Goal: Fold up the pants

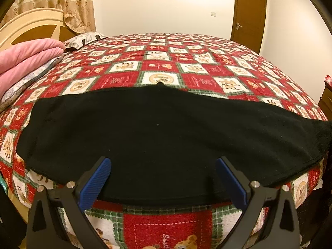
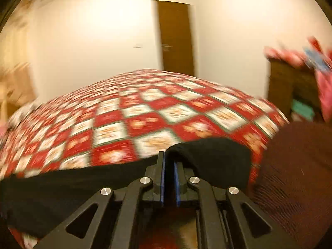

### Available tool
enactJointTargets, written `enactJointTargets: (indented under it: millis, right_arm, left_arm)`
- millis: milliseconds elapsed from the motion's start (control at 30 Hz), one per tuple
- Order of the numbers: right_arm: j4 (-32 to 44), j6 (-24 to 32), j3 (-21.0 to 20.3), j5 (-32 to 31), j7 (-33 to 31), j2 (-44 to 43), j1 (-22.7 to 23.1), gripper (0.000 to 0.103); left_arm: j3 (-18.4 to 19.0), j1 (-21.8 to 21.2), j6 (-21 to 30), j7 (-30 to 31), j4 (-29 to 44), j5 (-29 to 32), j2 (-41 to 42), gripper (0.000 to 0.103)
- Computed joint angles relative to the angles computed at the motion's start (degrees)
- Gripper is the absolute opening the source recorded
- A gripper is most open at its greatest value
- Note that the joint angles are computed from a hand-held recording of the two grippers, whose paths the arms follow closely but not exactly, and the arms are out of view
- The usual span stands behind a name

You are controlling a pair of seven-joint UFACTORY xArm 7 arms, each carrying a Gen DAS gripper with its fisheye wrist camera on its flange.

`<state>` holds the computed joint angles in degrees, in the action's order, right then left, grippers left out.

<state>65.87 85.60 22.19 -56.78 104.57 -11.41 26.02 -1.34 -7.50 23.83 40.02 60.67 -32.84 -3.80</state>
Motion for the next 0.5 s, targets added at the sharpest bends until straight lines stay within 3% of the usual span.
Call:
enactJointTargets:
  millis: [267,367,500]
  right_arm:
    - [15.8,-12.5,-2.7,-8.3,-22.7,20.5,5.8,0.008]
    - [21.3,-10.4,-4.1,-9.5,-29.4,27.8,9.4,0.008]
    - [23.3,-9.4,-6.5,-9.6,-30.9,31.3,13.1,0.034]
  left_arm:
    - [0.3,0.4,0.1,-0.6,0.1,0.2,-0.1,0.103]
    - [0.5,0.8,0.2,-1.3,0.4,0.4,0.2,0.103]
    - [0.5,1.3,0.1,-1.8,0.5,1.2,0.6,0.103]
